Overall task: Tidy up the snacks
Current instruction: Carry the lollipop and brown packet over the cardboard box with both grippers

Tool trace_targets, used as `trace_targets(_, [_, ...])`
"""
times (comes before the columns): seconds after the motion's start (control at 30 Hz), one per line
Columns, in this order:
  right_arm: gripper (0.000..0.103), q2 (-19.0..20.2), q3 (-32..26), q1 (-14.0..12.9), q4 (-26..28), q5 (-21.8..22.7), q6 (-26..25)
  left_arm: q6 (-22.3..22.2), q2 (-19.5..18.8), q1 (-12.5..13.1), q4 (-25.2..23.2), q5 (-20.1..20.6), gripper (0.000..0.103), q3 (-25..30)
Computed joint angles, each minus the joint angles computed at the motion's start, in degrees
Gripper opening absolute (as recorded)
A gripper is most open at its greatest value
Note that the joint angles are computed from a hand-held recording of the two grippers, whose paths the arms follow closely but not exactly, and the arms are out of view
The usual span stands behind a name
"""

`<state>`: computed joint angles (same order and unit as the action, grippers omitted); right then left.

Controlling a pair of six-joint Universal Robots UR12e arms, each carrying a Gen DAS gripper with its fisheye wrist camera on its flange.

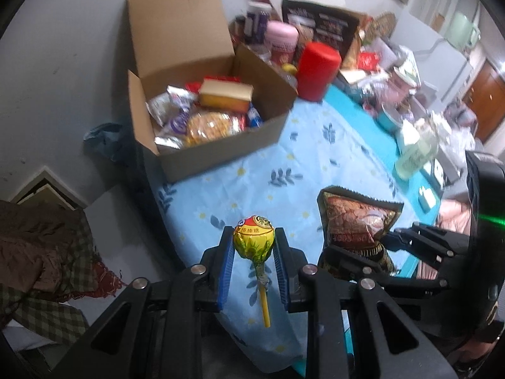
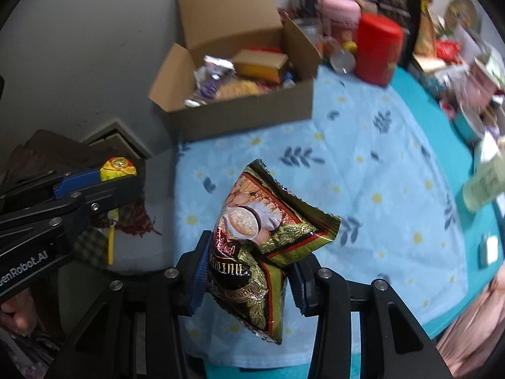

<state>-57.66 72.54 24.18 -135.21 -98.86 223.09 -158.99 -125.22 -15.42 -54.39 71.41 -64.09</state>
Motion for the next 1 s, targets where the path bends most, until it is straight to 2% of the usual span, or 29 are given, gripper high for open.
trace_targets(0.3, [0.043,0.04,-2.24,-0.75,-2.85,-0.46,-4.88,-3.65,-0.49,0.1,4.55,0.32,0.024,2.53])
trace_targets(0.57, [0.043,0.66,-5.34,-1.76,-4.48,-2.5,-9.53,-6.16,-2.85,0.01,6.1,-0.18,0.024,7.97])
trace_targets(0.8, [0.043,1.8,-8.56,-3.17,-6.0,-3.03,-11.77,-7.11,-6.98,-0.39,6.34,-1.07,0.024,16.47])
trace_targets(1.0, [0.043,3.79,-12.71,-4.5,-5.7,-3.88,-13.7,-7.59,-12.45,-0.67,3.19,-1.69,0.024,26.55])
